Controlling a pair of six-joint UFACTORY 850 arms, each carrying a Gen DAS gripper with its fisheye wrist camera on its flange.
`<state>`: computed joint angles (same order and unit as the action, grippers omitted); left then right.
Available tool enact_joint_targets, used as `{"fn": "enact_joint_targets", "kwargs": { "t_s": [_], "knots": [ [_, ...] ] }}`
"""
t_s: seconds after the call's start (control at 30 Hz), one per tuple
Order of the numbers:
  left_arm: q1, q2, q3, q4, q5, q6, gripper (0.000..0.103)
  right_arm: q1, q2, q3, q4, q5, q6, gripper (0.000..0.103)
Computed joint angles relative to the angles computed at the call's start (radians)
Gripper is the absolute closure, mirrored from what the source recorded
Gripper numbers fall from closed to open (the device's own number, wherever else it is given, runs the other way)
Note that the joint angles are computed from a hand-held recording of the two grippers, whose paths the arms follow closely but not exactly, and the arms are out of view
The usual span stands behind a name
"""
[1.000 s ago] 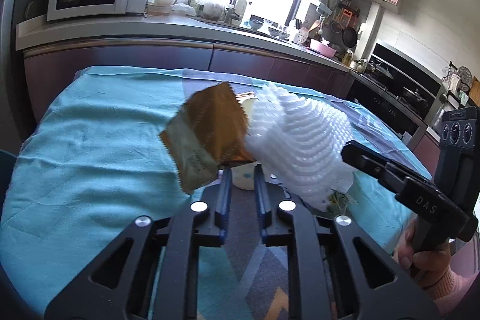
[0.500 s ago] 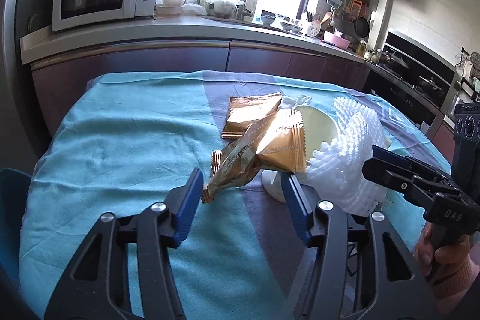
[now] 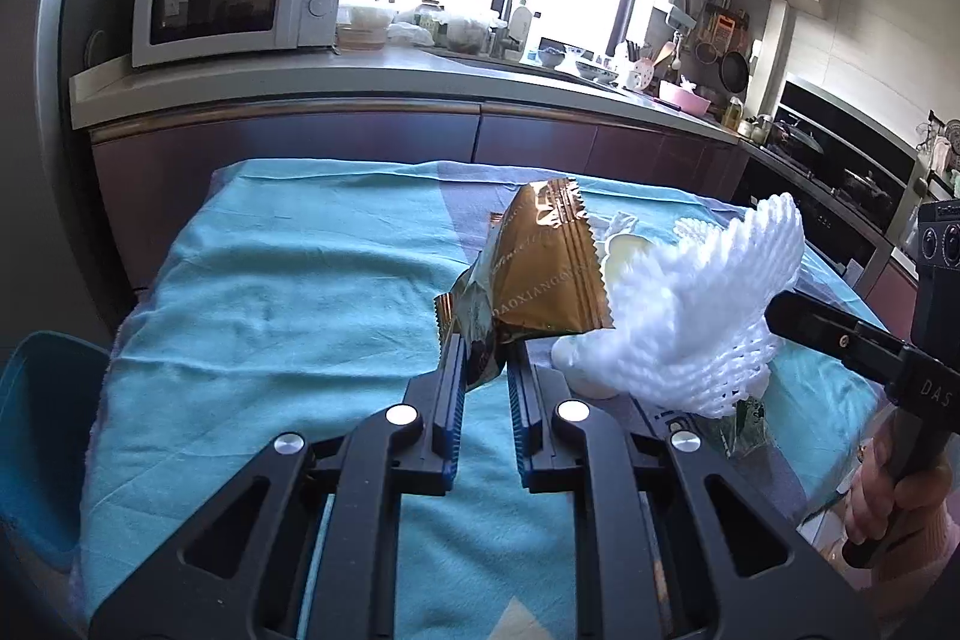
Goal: Collect trash
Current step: 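Carry the wrapper and foam net to the teal bin and open both tools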
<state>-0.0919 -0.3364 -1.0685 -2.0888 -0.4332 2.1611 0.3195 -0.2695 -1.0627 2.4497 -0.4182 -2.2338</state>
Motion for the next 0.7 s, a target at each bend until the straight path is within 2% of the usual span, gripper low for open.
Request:
{"fn": "enact_joint_targets", "kwargs": {
  "t_s": [0.2,0.37,0.6,0.7],
  "knots": [
    [0.093,0.067,0.064,-0.135,0.040,0.106,0.089,0.026,-0.066,-0.103,-0.206,-0.019,0.205,0.091],
    [0.176,0.105,0.098,-0.285,0.083,0.240,0.089,0.062,-0.172,-0.251,-0.424,-0.028,0.422,0.091],
    [0.283,0.082,0.071,-0.420,0.150,0.345,0.089,0.121,-0.337,-0.500,-0.740,-0.042,0.717,0.091],
    [0.318,0.051,0.042,-0.431,0.185,0.347,0.089,0.144,-0.412,-0.615,-0.876,-0.055,0.863,0.091]
  ]
}}
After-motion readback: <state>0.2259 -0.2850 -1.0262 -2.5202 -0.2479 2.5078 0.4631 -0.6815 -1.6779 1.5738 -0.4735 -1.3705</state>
